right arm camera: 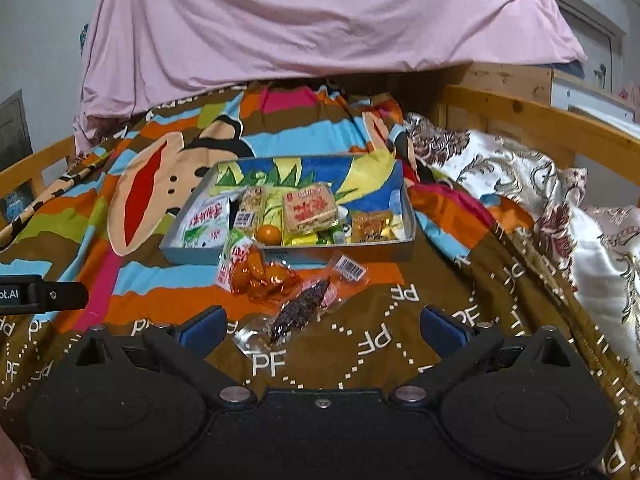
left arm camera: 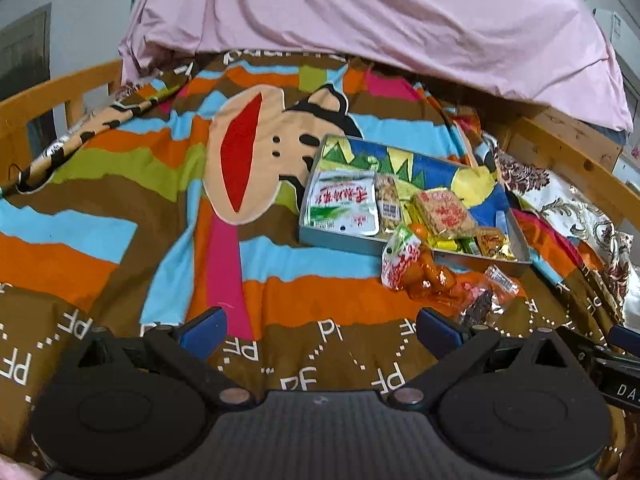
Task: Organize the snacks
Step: 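Lift both tools out of the tray and move back toward remaining snacks, then lower left tool toward orange chicken-feet pack while right tool approaches dark jerky pack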
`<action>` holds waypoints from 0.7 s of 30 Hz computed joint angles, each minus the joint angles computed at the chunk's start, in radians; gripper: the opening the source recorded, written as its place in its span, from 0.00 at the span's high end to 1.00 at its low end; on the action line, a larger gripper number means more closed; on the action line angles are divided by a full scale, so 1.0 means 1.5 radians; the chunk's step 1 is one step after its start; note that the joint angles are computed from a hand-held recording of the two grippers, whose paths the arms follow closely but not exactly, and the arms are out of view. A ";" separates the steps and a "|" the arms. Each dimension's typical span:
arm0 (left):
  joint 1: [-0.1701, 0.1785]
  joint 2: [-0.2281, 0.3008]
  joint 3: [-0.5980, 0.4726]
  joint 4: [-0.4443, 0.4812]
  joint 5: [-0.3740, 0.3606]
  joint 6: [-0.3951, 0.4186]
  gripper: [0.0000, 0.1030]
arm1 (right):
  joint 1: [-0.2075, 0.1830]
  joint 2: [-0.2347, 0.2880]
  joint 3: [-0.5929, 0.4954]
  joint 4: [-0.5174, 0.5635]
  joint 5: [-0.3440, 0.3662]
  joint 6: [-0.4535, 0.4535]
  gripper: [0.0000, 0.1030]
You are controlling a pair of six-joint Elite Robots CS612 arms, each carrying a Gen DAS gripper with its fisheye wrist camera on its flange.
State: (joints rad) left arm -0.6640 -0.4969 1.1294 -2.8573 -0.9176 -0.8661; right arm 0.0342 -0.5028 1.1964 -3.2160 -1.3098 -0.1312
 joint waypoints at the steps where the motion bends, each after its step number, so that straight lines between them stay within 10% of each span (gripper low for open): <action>1: 0.001 0.001 -0.003 0.006 -0.004 -0.002 0.00 | 0.001 0.002 -0.004 0.010 -0.004 -0.001 0.01; 21: 0.046 0.079 -0.150 0.043 -0.129 0.007 0.00 | 0.032 0.080 -0.149 0.127 -0.083 -0.021 0.01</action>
State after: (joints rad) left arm -0.5953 -0.3785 0.9037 -2.7921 -1.1108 -0.8554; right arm 0.0829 -0.3826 0.9724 -3.0250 -1.4338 -0.1634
